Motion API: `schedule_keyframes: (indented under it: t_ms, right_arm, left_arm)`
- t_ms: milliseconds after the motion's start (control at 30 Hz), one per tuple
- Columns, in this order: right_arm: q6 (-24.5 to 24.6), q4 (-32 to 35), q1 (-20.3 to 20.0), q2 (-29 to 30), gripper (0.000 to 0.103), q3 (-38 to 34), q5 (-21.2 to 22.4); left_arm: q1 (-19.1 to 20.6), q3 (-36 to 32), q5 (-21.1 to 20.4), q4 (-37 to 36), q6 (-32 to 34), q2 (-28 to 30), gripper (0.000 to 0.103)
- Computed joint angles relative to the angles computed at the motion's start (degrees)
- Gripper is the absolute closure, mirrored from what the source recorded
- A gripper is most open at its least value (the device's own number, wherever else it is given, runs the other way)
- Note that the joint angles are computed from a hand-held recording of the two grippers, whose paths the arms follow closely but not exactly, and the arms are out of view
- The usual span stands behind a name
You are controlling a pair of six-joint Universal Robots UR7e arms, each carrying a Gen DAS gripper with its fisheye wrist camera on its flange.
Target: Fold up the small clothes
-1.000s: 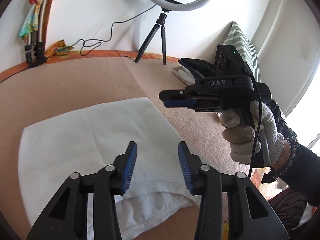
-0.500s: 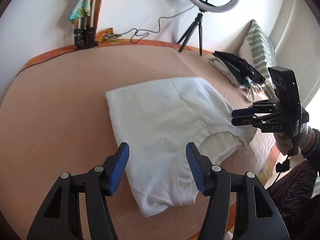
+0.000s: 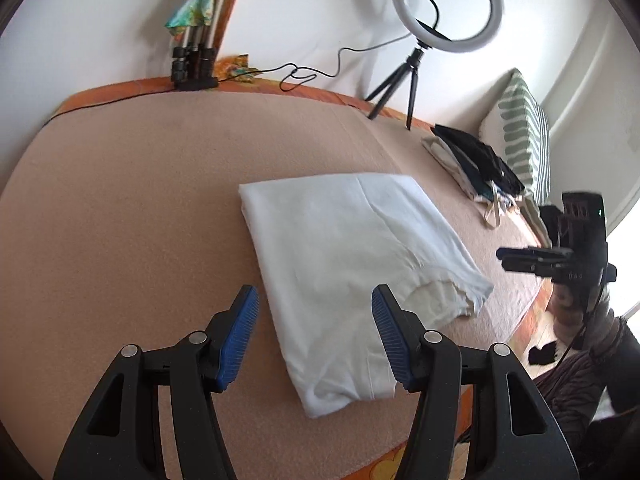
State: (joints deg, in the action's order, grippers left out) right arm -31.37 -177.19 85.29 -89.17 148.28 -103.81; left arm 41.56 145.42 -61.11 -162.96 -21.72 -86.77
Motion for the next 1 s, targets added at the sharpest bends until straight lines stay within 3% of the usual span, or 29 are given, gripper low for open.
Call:
schedule_keyframes:
  t_ms: [233, 400, 767, 1000]
  right_arm:
    - [4.8, 4.8, -6.3, 0.1, 0.047, -2.0, 6.0]
    - [7.7, 8.1, -9.6, 0.2, 0.048, -2.9, 11.5]
    - [5.5, 16.9, -14.7, 0.4, 0.051, -3.4, 20.0]
    - [6.5, 16.6, -16.6, 2.8, 0.053, -3.1, 25.1]
  left_arm:
    - [10.9, -5.7, -8.5, -6.9, -1.9, 6.8, 0.045]
    - [15.9, -7.9, -14.1, -8.5, -3.6, 10.2, 0.045]
    - [21.7, -10.9, -23.0, -16.0, -5.9, 15.3, 0.045]
    - [20.4, -13.6, -22.4, -17.0, -4.0, 19.5, 0.045]
